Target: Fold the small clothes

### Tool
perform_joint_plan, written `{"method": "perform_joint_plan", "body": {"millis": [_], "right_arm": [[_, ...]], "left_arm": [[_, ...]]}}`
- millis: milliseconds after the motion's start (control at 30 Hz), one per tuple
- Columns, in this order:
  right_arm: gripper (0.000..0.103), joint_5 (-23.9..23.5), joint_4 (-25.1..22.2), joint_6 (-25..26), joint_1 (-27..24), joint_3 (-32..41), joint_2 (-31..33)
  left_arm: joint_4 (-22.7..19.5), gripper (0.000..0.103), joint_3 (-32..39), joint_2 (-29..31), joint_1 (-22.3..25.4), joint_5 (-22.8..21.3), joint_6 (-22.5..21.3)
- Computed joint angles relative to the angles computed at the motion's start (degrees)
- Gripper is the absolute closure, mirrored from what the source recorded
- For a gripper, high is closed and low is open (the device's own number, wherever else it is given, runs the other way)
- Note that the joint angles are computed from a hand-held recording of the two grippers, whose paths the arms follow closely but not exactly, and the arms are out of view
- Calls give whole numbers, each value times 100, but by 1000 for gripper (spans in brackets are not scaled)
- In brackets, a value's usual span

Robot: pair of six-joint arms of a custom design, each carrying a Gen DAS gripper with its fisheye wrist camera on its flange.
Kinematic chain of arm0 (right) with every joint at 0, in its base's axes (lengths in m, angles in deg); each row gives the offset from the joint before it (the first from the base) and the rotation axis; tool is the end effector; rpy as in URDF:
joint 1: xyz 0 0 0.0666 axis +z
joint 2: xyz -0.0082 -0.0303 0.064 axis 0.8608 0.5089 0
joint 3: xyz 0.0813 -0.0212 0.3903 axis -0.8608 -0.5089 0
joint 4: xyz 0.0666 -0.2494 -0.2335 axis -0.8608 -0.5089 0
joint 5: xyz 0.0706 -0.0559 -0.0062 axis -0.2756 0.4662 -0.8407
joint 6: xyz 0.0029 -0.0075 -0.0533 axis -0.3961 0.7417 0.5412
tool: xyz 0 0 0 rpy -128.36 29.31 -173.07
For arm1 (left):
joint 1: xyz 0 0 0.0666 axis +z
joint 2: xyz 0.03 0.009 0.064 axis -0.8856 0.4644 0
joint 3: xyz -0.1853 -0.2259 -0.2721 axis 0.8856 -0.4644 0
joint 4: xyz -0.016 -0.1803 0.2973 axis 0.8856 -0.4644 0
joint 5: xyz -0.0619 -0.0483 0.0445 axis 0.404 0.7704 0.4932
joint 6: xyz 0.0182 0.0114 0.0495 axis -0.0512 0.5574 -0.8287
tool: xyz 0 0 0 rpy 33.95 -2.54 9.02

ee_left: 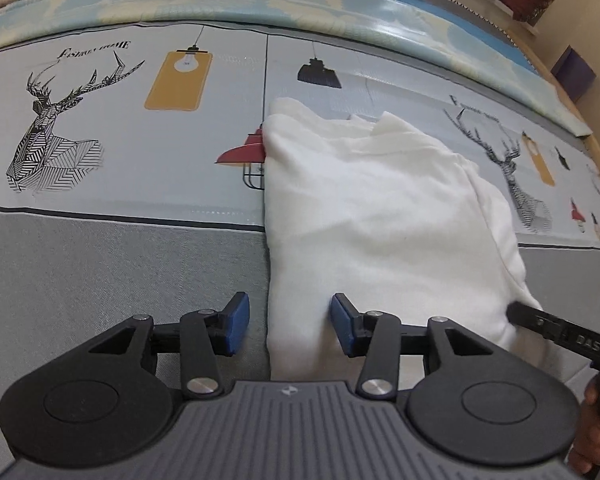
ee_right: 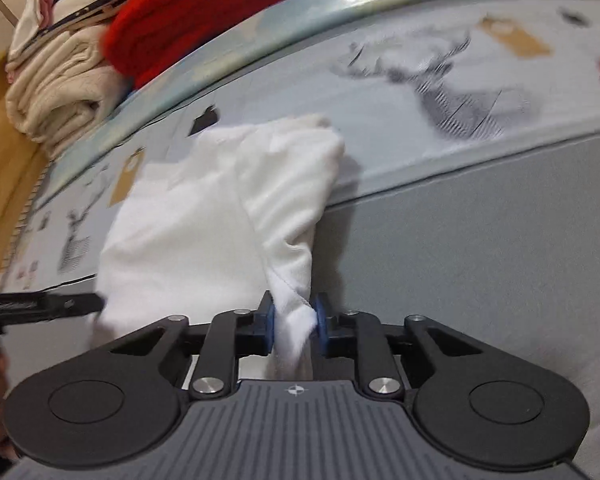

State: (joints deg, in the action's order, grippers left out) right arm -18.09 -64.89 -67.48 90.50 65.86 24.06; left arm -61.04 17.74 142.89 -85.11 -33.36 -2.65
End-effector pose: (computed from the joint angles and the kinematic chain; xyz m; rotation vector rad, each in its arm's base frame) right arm 0.5407 0.3368 0.3646 -0.4921 2.5791 0.6513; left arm 0.4349 -0.1727 0.3862 -0.8002 2.5331 -0.0582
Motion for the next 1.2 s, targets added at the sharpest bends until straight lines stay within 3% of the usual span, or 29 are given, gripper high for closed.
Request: {"method": "perform_joint_plan", "body": {"millis": [133, 200, 233, 267, 300, 333, 433, 567, 633, 700, 800, 900, 1067, 1133, 1200], "right_arm": [[77, 25, -266, 68, 2, 221, 87], [71, 184, -175, -55, 13, 123, -25], [70, 226, -86, -76, 9, -2, -109], [70, 268, -168, -5, -1, -20, -115], [62, 335, -384, 87, -5, 44, -58], [58, 396, -646, 138, -14, 177, 47], [55, 576, -1024, 8, -87, 212, 38], [55, 778, -533, 97, -70, -271, -568], [51, 968, -224, 316, -7, -554, -932], [39, 975, 82, 387, 20, -868, -1336], [18, 990, 640, 568, 63, -1460, -2028], [8, 1122, 1195, 909, 130, -2097, -2654], [5, 1300, 1843, 1213, 255, -3047, -3366], [5, 1261, 1729, 993, 340, -3152, -3474], [7, 1311, 1792, 898, 447, -3273, -3543]], "left_arm": [[-60, 53, 27, -38, -172, -205, -5], [101, 53, -90, -102, -247, -177, -82], [128, 50, -169, -71, -249, -79, -168], [-133, 45, -142, 74, -225, 70, -212], [-322, 35, -158, 150, -217, 145, -137], [-385, 36, -189, 127, -244, 137, -12], [-598, 40, -6, -44, -546, -470, -7], [-1020, 37, 300, -238, -1127, -1463, -14], [-1339, 29, 452, -294, -1438, -1851, 192], [-1616, 22, 531, -371, -1797, -2353, 514], [-1994, 19, 701, -380, -2309, -3063, 936], [-2417, 17, 929, -288, -2781, -3473, 1487], [-2676, 12, 1140, -29, -3243, -3537, 2193], [-2768, 12, 1080, 85, -3318, -3347, 2584], [-2807, 12, 1070, 219, -3254, -2965, 2597]]}}
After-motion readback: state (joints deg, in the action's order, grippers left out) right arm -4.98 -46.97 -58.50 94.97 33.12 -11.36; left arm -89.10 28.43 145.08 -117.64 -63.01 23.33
